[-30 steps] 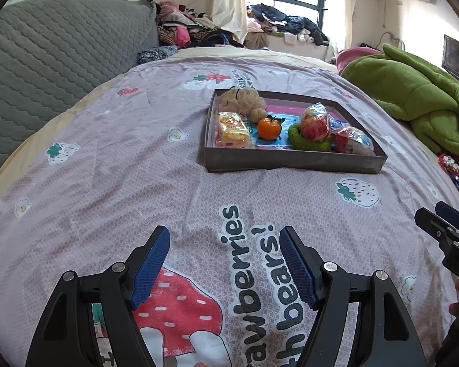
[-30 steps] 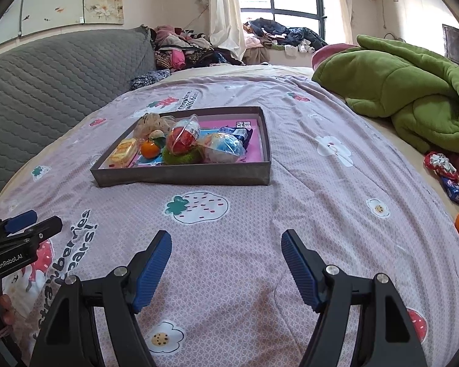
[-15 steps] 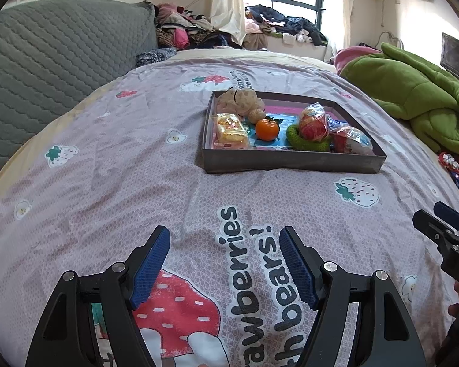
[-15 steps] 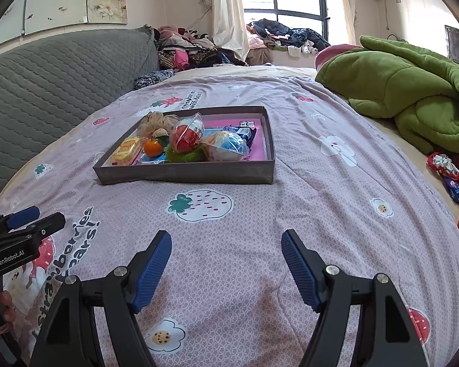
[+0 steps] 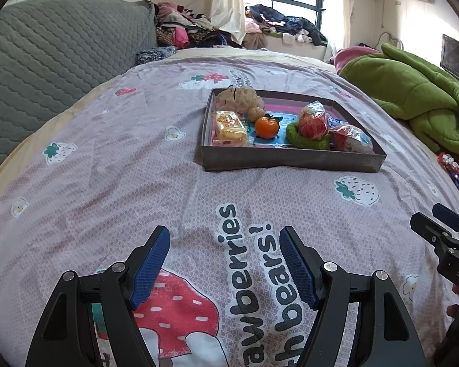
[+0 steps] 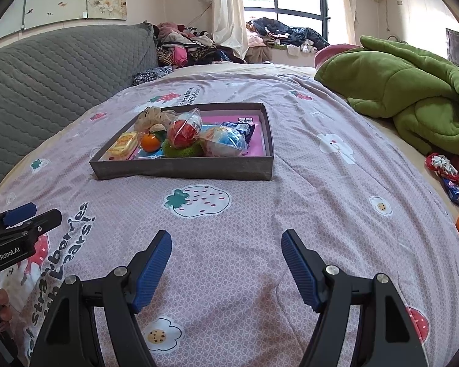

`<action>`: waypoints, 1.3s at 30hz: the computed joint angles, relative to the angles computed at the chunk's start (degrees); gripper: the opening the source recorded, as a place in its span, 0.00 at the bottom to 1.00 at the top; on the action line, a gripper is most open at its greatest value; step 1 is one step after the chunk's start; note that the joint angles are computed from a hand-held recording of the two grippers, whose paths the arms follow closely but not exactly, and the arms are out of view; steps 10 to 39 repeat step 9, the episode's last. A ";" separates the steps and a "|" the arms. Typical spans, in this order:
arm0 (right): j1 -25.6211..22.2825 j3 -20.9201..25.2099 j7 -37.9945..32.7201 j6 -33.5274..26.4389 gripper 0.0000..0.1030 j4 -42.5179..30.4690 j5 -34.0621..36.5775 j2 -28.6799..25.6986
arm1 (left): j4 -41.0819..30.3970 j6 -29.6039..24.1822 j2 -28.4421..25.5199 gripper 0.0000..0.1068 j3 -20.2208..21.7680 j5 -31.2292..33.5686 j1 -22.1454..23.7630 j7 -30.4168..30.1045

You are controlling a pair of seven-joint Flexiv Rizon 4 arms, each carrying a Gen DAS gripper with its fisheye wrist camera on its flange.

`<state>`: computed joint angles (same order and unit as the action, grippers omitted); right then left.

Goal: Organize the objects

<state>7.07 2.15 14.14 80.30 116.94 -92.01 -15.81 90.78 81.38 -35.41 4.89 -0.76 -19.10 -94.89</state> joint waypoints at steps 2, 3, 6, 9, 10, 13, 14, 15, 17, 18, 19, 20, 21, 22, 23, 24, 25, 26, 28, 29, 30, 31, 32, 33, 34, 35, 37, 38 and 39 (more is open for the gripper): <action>0.02 0.00 -0.01 -0.07 0.72 -0.02 -0.14 -0.08 | 0.06 0.06 -0.07 0.71 -0.32 -0.06 0.23 0.24; 0.10 0.06 -0.34 -0.24 0.72 0.02 0.26 -0.11 | 0.06 -0.12 -0.10 0.71 -0.50 -0.16 0.36 0.37; 0.17 -0.05 -0.46 -0.28 0.72 0.14 0.67 -0.11 | 0.49 0.13 -0.10 0.71 -1.77 -0.87 1.27 1.09; 0.19 -0.14 -0.50 -0.35 0.72 0.36 0.93 0.02 | 0.15 -0.20 -0.36 0.71 -1.13 -0.93 0.78 0.89; 0.19 -0.14 -0.50 -0.35 0.72 0.36 0.93 0.02 | 0.15 -0.20 -0.36 0.71 -1.13 -0.93 0.78 0.89; 0.19 -0.14 -0.50 -0.35 0.72 0.36 0.93 0.02 | 0.15 -0.20 -0.36 0.71 -1.13 -0.93 0.78 0.89; 0.19 -0.14 -0.50 -0.35 0.72 0.36 0.93 0.02 | 0.15 -0.20 -0.36 0.71 -1.13 -0.93 0.78 0.89; 0.19 -0.14 -0.50 -0.35 0.72 0.36 0.93 0.02 | 0.15 -0.20 -0.36 0.71 -1.13 -0.93 0.78 0.89; 0.19 -0.14 -0.50 -0.35 0.72 0.36 0.93 0.02 | 0.15 -0.20 -0.36 0.71 -1.13 -0.93 0.78 0.89; 0.19 -0.14 -0.50 -0.35 0.72 0.36 0.93 0.02 | 0.15 -0.20 -0.36 0.71 -1.13 -0.93 0.78 0.89; 0.19 -0.14 -0.50 -0.35 0.72 0.36 0.93 0.02 | 0.15 -0.20 -0.36 0.71 -1.13 -0.93 0.78 0.89; 0.19 -0.14 -0.50 -0.35 0.72 0.36 0.93 0.02 | 0.15 -0.20 -0.36 0.71 -1.13 -0.93 0.78 0.89; 0.19 -0.14 -0.50 -0.35 0.72 0.36 0.93 0.02 | 0.15 -0.20 -0.36 0.71 -1.13 -0.93 0.78 0.89; 0.19 -0.14 -0.50 -0.35 0.72 0.36 0.93 0.02 | 0.15 -0.20 -0.36 0.71 -1.13 -0.93 0.78 0.89; 0.19 -0.14 -0.50 -0.35 0.72 0.36 0.93 0.02 | 0.15 -0.20 -0.36 0.71 -1.13 -0.93 0.78 0.89; 0.19 -0.14 -0.50 -0.35 0.72 0.36 0.93 0.02 | 0.15 -0.20 -0.36 0.71 -1.13 -0.93 0.78 0.89; 0.19 -0.14 -0.50 -0.35 0.72 0.36 0.93 0.02 | 0.15 -0.20 -0.36 0.71 -1.13 -0.93 0.78 0.89; 0.19 -0.14 -0.50 -0.35 0.72 0.36 0.93 0.02 | 0.15 -0.20 -0.36 0.71 -1.13 -0.93 0.78 0.89; 0.19 -0.14 -0.50 -0.35 0.72 0.36 0.93 0.02 | 0.15 -0.20 -0.36 0.71 -1.13 -0.93 0.78 0.89; 0.19 -0.14 -0.50 -0.35 0.72 0.36 0.93 0.02 | 0.15 -0.20 -0.36 0.71 -1.13 -0.93 0.78 0.89; 0.19 -0.14 -0.50 -0.35 0.72 0.36 0.93 0.02 | 0.15 -0.20 -0.36 0.71 -1.13 -0.93 0.78 0.89; 0.19 -0.14 -0.50 -0.35 0.72 0.36 0.93 0.02 | 0.15 -0.20 -0.36 0.71 -1.13 -0.93 0.78 0.89; 0.19 -0.14 -0.50 -0.35 0.72 0.36 0.93 0.02 | 0.15 -0.20 -0.36 0.71 -1.13 -0.93 0.78 0.89; 0.19 -0.14 -0.50 -0.35 0.72 0.36 0.93 0.02 | 0.15 -0.20 -0.36 0.71 -1.13 -0.93 0.78 0.89; 0.19 -0.14 -0.50 -0.35 0.72 0.36 0.93 0.02 | 0.15 -0.20 -0.36 0.71 -1.13 -0.93 0.78 0.89; 0.19 -0.14 -0.50 -0.35 0.72 0.36 0.93 0.02 | 0.15 -0.20 -0.36 0.71 -1.13 -0.93 0.78 0.89; 0.19 -0.14 -0.50 -0.35 0.72 0.36 0.93 0.02 | 0.15 -0.20 -0.36 0.71 -1.13 -0.93 0.78 0.89; 0.19 -0.14 -0.50 -0.35 0.72 0.36 0.93 0.02 | 0.15 -0.20 -0.36 0.71 -1.13 -0.93 0.78 0.89; 0.19 -0.14 -0.50 -0.35 0.72 0.36 0.93 0.02 | 0.15 -0.20 -0.36 0.71 -1.13 -0.93 0.78 0.89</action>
